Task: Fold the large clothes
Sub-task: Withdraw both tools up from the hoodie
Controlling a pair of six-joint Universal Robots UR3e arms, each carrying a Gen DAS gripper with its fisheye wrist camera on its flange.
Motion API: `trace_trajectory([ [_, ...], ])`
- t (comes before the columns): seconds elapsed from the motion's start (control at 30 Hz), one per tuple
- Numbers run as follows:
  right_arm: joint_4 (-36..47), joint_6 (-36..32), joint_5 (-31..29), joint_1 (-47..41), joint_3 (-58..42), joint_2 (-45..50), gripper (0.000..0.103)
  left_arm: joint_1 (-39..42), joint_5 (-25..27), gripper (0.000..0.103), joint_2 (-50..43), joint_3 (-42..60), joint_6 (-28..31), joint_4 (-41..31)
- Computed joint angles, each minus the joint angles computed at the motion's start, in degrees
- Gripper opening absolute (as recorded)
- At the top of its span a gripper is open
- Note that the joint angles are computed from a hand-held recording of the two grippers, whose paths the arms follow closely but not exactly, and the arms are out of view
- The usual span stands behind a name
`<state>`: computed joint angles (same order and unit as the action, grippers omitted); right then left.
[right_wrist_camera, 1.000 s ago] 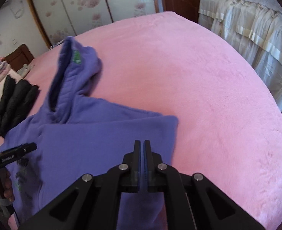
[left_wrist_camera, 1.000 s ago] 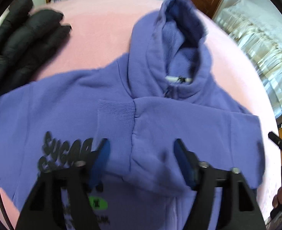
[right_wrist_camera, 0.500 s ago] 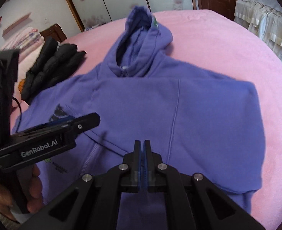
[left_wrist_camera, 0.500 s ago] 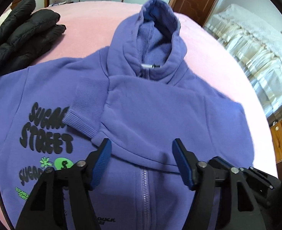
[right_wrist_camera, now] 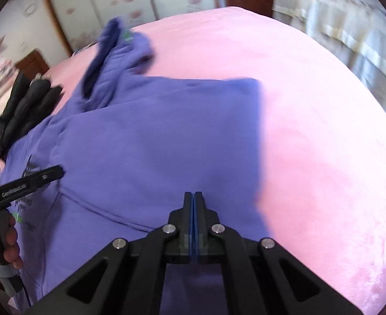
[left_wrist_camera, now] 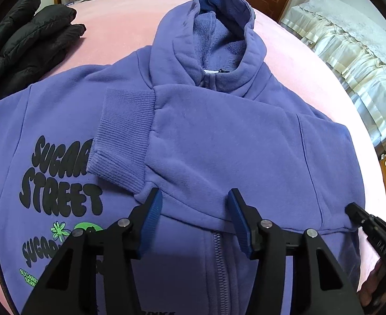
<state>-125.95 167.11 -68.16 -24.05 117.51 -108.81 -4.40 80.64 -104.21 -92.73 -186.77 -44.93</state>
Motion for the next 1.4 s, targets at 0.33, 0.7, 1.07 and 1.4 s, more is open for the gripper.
trace_trajectory([
  [0.33, -4.6, 1.3, -4.6, 2.2, 3.7, -0.4, 0.0, 0.6, -0.1, 0.05, 0.3, -1.0, 0.5, -0.4],
  [0.7, 9.2, 2.4, -4.8, 3.4, -2.3, -7.9, 0.003, -1.6, 2.9, 0.073, 6.0, 1.6, -2.9, -6.0],
  [1.07, 20.9, 8.6, -7.9, 11.1, -11.5, -16.5, 0.003, -3.3, 3.7, 0.09, 21.2, 4.1, -2.4, -18.9],
  [1.4, 27.0, 16.4, -8.5, 18.4, -15.0, -21.3, 0.007, 4.8, -2.2, 0.1, 41.4, -3.3, -1.7, -26.8],
])
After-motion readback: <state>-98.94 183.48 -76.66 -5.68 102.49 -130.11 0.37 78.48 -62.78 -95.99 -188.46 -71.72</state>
